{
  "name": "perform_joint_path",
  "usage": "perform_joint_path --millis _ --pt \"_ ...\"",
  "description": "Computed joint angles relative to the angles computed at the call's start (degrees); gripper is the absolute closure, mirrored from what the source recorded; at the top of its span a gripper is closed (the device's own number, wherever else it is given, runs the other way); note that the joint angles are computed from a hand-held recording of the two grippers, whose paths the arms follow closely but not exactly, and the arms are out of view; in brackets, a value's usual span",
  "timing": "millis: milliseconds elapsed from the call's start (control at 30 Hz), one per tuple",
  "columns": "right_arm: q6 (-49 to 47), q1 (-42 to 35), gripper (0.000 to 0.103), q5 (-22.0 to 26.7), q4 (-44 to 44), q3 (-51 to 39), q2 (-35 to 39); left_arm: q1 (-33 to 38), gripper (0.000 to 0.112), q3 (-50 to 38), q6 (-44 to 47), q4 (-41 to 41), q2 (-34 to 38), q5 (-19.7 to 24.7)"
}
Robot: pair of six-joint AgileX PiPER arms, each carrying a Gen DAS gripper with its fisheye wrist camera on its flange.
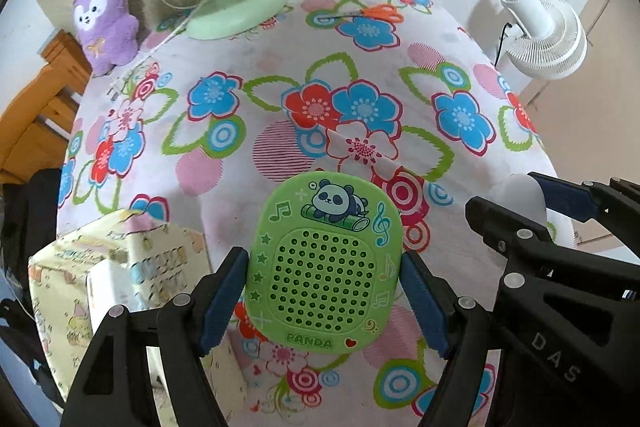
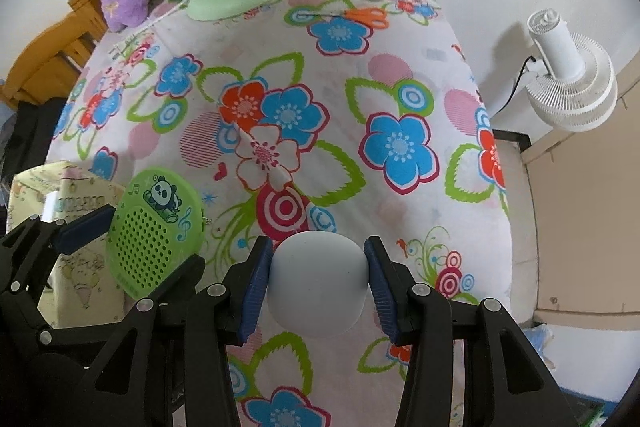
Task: Organize rigid objects
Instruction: 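Lift the green speaker and white round case toward the yellow-green box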
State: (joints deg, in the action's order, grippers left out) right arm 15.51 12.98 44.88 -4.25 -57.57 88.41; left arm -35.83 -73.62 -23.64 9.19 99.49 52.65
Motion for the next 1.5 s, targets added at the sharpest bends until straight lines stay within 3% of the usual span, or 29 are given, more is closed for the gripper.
perform_joint_path --millis 500,767,1500 --pt "1.9 3.6 0.053 4.1 -1.4 -0.5 -7.8 -1.8 0.034 1.5 -4.0 2.9 -7.9 4.3" --pt "5.3 7.3 0.053 5.3 -2.4 -2.1 -9.0 -0.8 0.034 2.5 -2.8 2.5 -10.8 4.3" --pt "21.1 21.3 0.053 9.4 -10.5 -9.0 -4.2 10.1 0.034 9.4 9.2 -2.3 -18.5 2.2"
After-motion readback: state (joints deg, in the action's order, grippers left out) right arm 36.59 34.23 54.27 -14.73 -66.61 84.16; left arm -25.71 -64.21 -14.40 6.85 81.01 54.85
